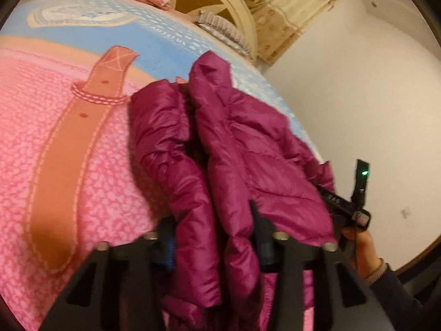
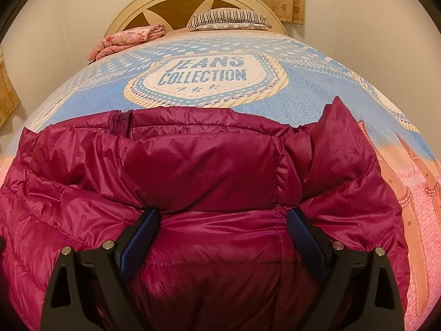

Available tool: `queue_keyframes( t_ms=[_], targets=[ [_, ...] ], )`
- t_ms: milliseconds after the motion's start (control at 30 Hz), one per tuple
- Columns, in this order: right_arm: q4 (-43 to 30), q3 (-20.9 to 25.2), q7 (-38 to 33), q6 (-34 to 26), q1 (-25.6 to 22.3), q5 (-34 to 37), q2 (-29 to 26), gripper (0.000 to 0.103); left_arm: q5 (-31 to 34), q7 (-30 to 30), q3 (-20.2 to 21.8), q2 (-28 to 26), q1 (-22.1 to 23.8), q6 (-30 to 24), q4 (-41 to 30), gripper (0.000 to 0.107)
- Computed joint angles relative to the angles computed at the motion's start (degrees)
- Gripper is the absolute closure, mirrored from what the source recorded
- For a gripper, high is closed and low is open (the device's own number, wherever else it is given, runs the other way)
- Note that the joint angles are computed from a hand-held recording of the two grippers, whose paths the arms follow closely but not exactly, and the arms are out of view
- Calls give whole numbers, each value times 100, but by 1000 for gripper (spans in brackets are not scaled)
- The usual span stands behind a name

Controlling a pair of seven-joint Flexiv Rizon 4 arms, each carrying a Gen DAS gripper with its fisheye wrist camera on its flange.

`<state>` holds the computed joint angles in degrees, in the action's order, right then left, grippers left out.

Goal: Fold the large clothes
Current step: 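Grasp and lift the jacket edge with the left gripper while the right gripper holds the jacket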

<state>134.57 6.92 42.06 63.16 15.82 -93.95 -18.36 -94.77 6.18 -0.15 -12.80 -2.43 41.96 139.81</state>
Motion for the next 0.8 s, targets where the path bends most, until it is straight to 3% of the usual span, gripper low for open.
queue_keyframes(
  t_ms=[100,200,233,333,467,667,800],
  targets=[
    [99,86,-212,16,39,322,201,9,45,137,50,-10,125,-332,32,83],
    [142,121,428,123,51,-259,489,9,85,166,75,-25,214,-527,46,85],
    [132,210,359,-39,150,-225,577,9,91,181,80,-19,231,-561,55,86],
    [30,451,-553,-690,619,578,583,9,72,276,93,5,270,-650,67,87],
    [-230,528,-1809,-1114,1167,2003,120,9,168,393,163,128,395,-987,197,90],
    [-172,190,-1570,-592,1183,1843,-33,4,216,295,201,476,370,-1200,345,90],
    [161,206,-1120,-379,1123,1488,417,4,352,283,291,797,384,-1433,450,90]
  ],
)
